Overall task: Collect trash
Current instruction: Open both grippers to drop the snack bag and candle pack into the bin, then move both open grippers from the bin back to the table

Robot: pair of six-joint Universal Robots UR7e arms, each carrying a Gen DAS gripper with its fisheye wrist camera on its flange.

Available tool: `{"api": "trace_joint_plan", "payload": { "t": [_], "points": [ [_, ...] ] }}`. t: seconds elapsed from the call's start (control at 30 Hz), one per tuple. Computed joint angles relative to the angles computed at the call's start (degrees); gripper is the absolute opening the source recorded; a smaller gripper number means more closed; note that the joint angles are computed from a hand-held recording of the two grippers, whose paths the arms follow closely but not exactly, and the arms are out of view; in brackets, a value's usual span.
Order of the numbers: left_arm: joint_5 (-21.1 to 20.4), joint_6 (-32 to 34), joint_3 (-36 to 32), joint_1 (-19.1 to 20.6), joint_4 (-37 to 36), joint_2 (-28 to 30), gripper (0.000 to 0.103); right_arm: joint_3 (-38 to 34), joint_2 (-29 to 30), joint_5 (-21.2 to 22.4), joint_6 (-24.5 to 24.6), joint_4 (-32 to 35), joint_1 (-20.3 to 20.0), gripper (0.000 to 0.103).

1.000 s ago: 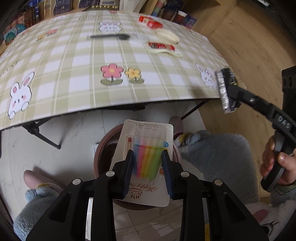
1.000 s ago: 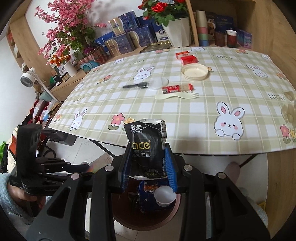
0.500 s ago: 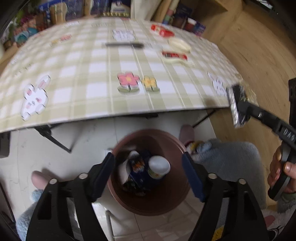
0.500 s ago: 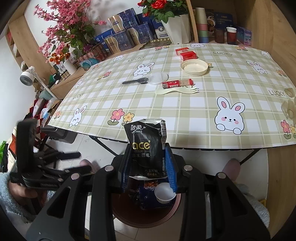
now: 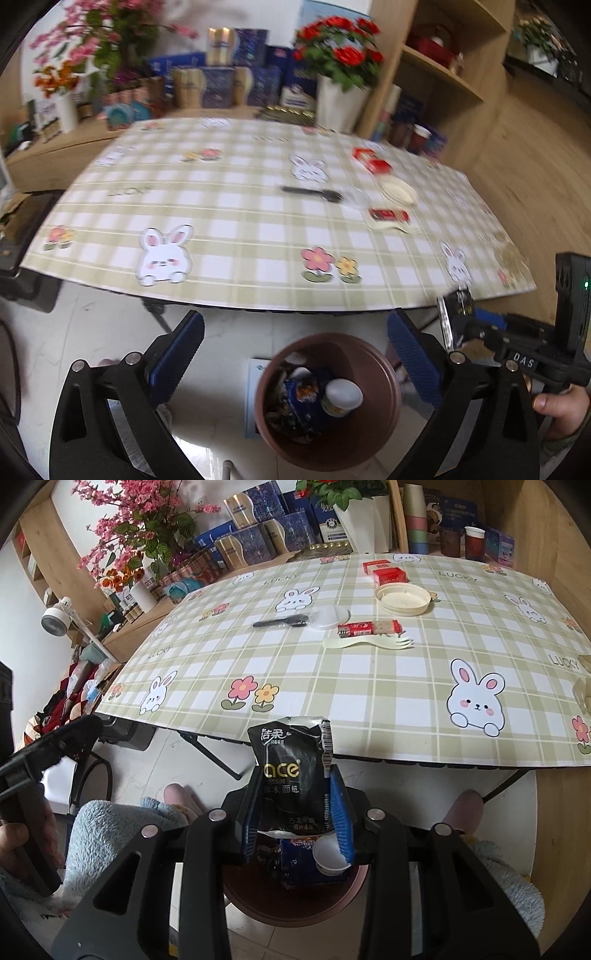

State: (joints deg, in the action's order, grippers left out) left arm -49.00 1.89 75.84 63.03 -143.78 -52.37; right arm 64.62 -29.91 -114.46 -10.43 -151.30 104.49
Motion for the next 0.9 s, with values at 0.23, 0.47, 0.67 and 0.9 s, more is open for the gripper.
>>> {"api": "trace_joint_plan", "payload": {
  "t": [0.23,0.47,0.67,0.9],
  "points": [
    [4.44,-3.41,5.20,-0.28,-3.94,-2.37,0.097,-1.80,1.71,0.05,-0.05,2.94,0.32,0.038],
    [4.45,-9.18,7.21,0.46,0.23,-3.50,0.097,-2.83,2.98,-0.48,-1.50,4.00,0.98,0.039],
    [4.74,-9.15,7.39,0.39,-0.48,-3.41,0.097,-2.43,2.92,-0.64,-1.29,3.64,1.03,0.056],
    [4.95,-10.59,7.26,0.58,0.28,-3.52,0.097,-2.57,2.81,-1.08,-1.34,1.42,1.01,0.088]
  ]
}}
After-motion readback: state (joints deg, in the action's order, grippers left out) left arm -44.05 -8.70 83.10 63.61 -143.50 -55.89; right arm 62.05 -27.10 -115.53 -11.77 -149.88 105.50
